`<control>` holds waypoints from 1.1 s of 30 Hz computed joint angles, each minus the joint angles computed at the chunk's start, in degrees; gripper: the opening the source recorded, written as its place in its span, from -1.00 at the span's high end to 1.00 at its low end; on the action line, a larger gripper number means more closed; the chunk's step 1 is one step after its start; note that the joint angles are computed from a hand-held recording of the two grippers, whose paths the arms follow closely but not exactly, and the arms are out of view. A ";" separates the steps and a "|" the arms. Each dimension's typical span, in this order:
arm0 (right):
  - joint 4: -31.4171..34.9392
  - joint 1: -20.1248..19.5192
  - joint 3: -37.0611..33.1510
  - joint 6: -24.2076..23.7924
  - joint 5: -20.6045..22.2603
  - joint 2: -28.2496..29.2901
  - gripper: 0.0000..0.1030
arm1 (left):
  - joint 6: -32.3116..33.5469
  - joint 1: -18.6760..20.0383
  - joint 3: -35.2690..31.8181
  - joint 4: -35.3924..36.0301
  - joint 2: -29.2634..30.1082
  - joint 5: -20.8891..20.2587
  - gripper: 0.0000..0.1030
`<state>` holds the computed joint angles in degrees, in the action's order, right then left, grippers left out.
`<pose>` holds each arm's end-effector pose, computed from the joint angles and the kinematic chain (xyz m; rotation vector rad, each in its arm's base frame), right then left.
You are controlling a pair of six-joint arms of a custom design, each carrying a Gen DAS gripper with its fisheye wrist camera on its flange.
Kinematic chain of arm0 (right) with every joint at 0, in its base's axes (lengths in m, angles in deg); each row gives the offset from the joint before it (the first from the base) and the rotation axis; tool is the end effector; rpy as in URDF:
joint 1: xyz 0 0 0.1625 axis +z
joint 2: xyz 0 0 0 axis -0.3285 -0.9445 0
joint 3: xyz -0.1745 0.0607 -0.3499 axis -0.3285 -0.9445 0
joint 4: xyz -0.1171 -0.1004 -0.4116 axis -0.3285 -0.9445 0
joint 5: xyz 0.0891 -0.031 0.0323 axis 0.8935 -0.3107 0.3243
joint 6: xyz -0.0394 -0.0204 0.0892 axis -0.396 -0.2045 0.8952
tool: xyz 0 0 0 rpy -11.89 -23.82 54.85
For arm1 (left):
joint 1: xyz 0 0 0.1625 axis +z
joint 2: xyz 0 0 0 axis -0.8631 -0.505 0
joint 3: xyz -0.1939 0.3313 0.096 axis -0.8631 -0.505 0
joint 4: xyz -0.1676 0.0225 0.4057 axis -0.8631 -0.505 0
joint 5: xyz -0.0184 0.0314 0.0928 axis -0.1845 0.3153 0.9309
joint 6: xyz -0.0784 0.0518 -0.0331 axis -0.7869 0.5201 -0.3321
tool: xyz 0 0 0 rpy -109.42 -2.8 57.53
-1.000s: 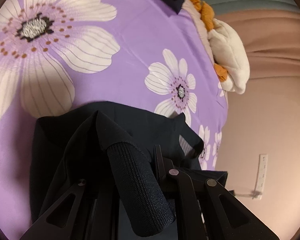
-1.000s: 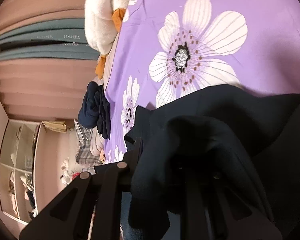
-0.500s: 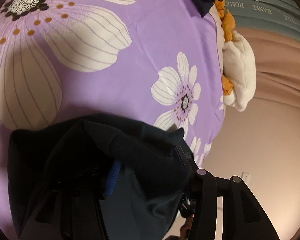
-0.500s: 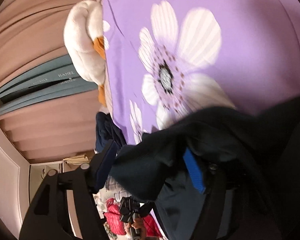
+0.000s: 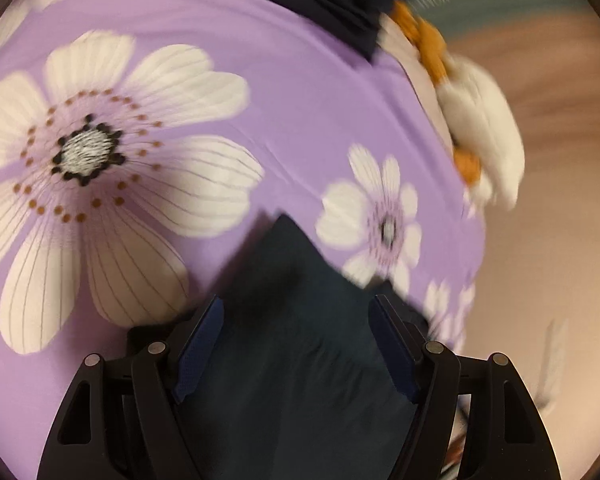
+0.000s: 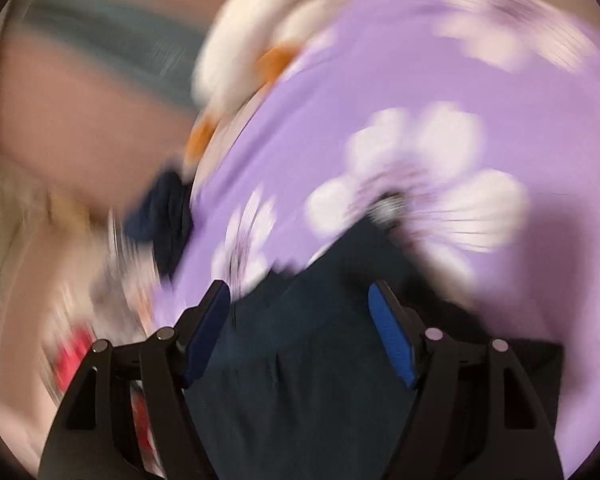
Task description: Fold large clothes
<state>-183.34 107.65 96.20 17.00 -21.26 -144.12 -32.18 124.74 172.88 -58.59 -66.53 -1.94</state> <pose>0.1144 -0.5537 0.3054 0.0627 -2.9504 0.8511 -0.0763 -0.5717 0.2883 -0.6011 2.8616 -0.7747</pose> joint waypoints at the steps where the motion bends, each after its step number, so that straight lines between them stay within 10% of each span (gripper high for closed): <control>1: 2.39 1.96 -1.08 -4.53 -1.97 1.33 -0.41 | 2.44 -0.53 -0.38 1.18 0.67 -0.28 -0.42; 10: 8.03 11.99 -8.52 -32.42 -13.86 16.78 -0.19 | 13.44 -2.89 0.70 0.92 4.94 -7.01 -0.42; 26: 17.88 14.10 -23.27 -42.99 -20.26 30.25 0.01 | 15.79 -2.20 1.05 2.09 6.07 -9.35 -0.42; 30: 22.54 14.27 -23.49 -44.17 -22.00 30.48 0.77 | 15.87 -1.85 1.20 1.74 6.06 -9.80 -0.42; 33: 14.94 15.47 -19.11 -48.53 -24.63 29.18 0.87 | 15.66 -1.86 1.33 1.07 6.04 -9.70 -0.42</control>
<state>-168.40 123.12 77.10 -31.53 -45.89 -114.94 -16.52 122.88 174.21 -57.52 -60.49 -11.64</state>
